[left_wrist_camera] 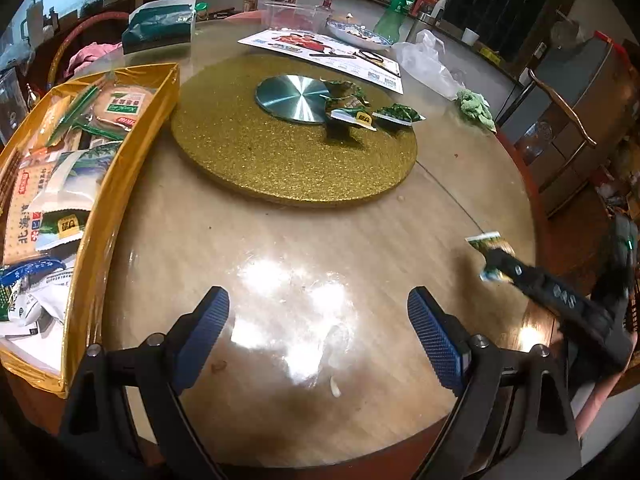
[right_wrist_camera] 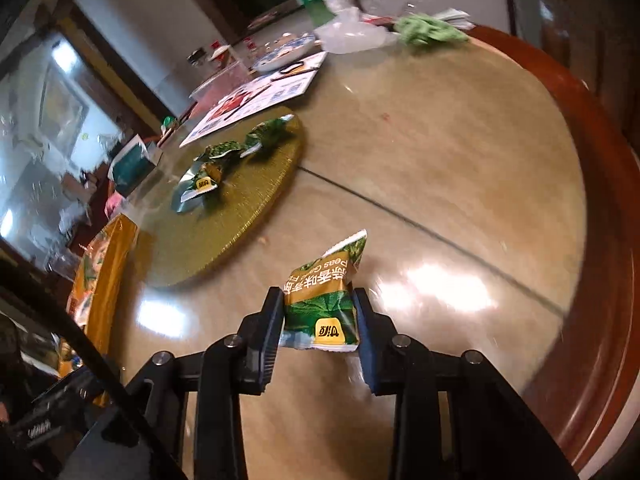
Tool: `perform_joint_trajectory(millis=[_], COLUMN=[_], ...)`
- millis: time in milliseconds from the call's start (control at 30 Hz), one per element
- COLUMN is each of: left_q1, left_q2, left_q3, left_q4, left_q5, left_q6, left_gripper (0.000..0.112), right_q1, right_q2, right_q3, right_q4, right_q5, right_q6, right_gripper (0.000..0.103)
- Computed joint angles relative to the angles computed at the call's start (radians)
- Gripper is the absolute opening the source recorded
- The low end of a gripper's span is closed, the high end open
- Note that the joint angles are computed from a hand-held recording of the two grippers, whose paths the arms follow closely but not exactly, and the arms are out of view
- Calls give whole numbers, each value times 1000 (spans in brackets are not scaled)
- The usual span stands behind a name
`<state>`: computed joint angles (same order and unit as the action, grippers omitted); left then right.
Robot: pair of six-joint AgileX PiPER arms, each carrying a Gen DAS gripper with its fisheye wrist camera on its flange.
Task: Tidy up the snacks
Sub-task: 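Grasp the green garlic pea packet on the table with the right gripper, then grasp a green garlic pea packet on the turntable with the left gripper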
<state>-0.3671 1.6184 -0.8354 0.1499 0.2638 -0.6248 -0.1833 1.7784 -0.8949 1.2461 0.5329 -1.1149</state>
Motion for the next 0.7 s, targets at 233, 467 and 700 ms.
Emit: perform_joint_trajectory(millis=[233, 467, 700], left_q1=[-17, 0, 27], left_q2=[79, 162, 299], left_q3=[-121, -236, -459], left_q4=[23, 39, -12], left_q5=[53, 109, 193], left_q6=[-2, -6, 70], left_gripper=[91, 91, 91], right_q1=[-18, 29, -3], right_q2=[-1, -22, -24], right_q3=[85, 117, 144], right_q4=[267, 379, 497], right_q5=[38, -55, -70], right_q6=[-291, -382, -440], right_gripper=[33, 33, 33])
